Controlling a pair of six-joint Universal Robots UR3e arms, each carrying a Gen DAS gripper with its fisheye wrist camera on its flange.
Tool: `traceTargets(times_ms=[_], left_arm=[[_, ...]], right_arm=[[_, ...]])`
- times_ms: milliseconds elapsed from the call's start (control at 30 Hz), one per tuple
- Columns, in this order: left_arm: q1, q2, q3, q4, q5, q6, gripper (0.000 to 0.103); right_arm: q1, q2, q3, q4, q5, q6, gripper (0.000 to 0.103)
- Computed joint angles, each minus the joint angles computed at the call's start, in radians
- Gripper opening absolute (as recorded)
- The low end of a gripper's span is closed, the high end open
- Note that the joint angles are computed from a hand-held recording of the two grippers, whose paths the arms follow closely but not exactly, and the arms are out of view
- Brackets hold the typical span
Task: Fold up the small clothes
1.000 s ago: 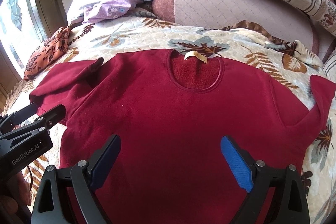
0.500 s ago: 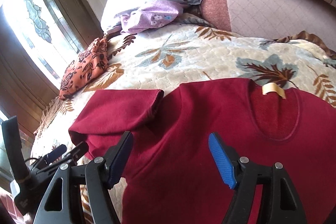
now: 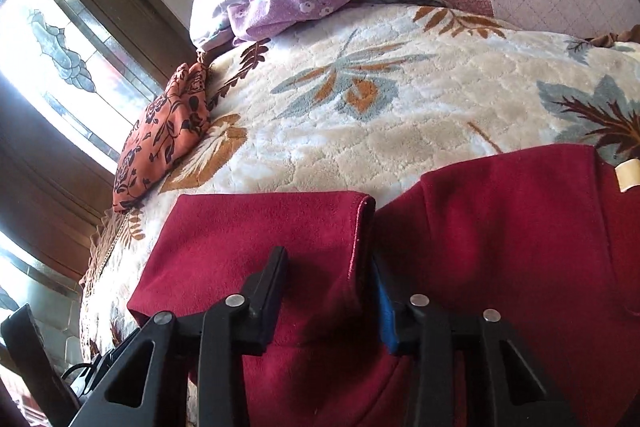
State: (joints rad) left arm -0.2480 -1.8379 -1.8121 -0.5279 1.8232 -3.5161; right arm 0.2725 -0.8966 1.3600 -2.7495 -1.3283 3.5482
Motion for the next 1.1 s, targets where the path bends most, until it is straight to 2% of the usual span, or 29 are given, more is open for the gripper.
traceTargets(times_ms=[100,133,300,467,600,800,933,1000,1100], left_arm=[[0.004,0.007,-0.001,-0.007,-0.005,-0.001,0.081],[0.002,0.01,0.0,-0.007,-0.001,-0.003,0.081],[-0.009,0.061,-0.03,0.027,0.009,-0.01,0.081],[0.026,0.187,-0.157,0.21,-0.126,0.007,0.081],[0.013,0.208,-0.151,0.228,-0.161,0.008,0.081],[-0.026,0.183,-0.113,0.19,-0.147,-0.004,0.081],[-0.069,0.157,-0.088,0.172,-0.112,0.01,0.081],[-0.09,0.14,-0.073,0.166,-0.09,0.018,0.081],[-0.107,0.122,-0.06,0.163,-0.071,0.02,0.081]], right_arm=[[0.017,0.001,-0.005,-0.008,-0.048,-0.015,0.013],[0.019,-0.013,0.01,-0.017,-0.057,-0.021,0.012],[0.037,-0.164,0.169,-0.139,-0.174,-0.055,0.011],[-0.014,-0.393,0.379,-0.205,-0.243,-0.081,0.011],[-0.115,-0.592,0.544,-0.197,-0.24,-0.111,0.011],[-0.309,-0.909,0.762,-0.116,-0.215,-0.195,0.009],[-0.483,-1.119,0.875,-0.004,-0.142,-0.274,0.009],[-0.597,-1.203,0.927,0.084,-0.061,-0.317,0.009],[-0.742,-1.262,0.983,0.238,0.136,-0.354,0.01]])
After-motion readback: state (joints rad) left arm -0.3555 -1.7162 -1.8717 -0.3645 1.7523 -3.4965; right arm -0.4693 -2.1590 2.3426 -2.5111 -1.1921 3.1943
